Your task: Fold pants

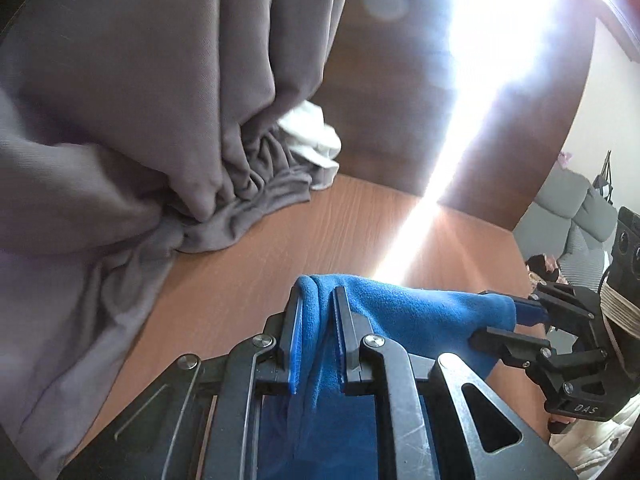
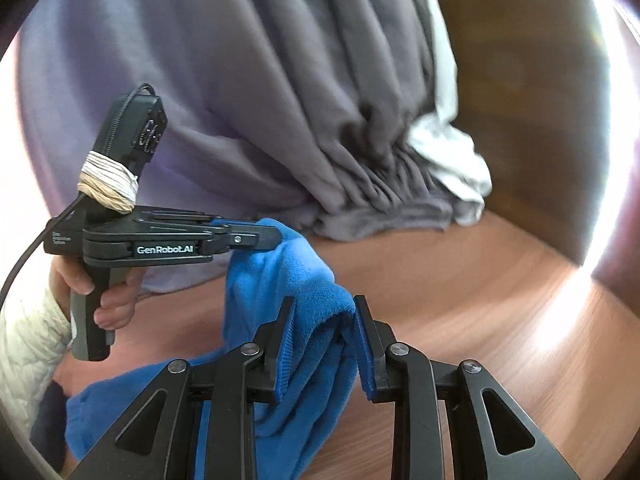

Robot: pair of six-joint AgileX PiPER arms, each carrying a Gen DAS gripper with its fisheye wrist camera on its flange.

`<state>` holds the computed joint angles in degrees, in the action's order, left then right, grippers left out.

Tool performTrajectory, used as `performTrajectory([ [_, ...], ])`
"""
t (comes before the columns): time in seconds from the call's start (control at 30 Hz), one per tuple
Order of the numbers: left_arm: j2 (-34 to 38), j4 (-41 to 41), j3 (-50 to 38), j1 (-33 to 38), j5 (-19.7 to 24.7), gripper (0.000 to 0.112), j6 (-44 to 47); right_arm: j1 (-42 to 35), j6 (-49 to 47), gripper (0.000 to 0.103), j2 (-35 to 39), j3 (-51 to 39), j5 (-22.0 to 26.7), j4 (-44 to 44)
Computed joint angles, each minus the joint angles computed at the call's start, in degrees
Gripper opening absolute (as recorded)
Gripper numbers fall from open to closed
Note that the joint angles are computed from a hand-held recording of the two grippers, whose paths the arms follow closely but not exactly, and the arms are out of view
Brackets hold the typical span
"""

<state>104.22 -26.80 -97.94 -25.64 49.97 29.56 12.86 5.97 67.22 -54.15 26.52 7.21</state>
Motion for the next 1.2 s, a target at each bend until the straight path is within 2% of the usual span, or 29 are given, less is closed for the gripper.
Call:
performTrajectory([
  [0.13,-7.60,-3.91,7.28,3.20,-0.53,0.014,4.81,10.17,19.42,0.028,-2.93,-1.58,2.57,-19.39],
  [0.23,-11.98,-5.35,11.16,5.33,0.10,0.014,7.76,19.14,34.10,0.027,-3.85,-3.03,6.91,-33.87],
  [0.33,-16.54,-8.06,15.71,8.02,0.39,0.014,11.92,28.79,45.92,0.027,-3.93,-4.55,13.15,-45.79],
  [0.47,-20.53,-12.24,20.79,11.66,0.86,0.014,17.47,43.19,58.41,0.027,-1.99,-6.21,23.88,-60.19],
  [0.67,-25.49,-19.63,28.86,18.28,2.08,0.014,27.70,54.57,63.93,0.027,2.67,-8.38,32.61,-67.00],
  [0.8,-27.85,-23.96,33.81,23.42,3.61,0.014,33.41,59.76,64.53,0.026,6.06,-10.13,36.27,-69.02],
  [1.0,-31.63,-27.11,40.57,33.73,8.29,0.014,40.06,63.26,62.71,0.026,10.28,-12.63,36.21,-68.13],
  [1.2,-35.61,-25.78,46.08,46.23,15.27,0.014,46.38,66.94,59.35,0.026,13.60,-15.31,35.09,-65.44],
])
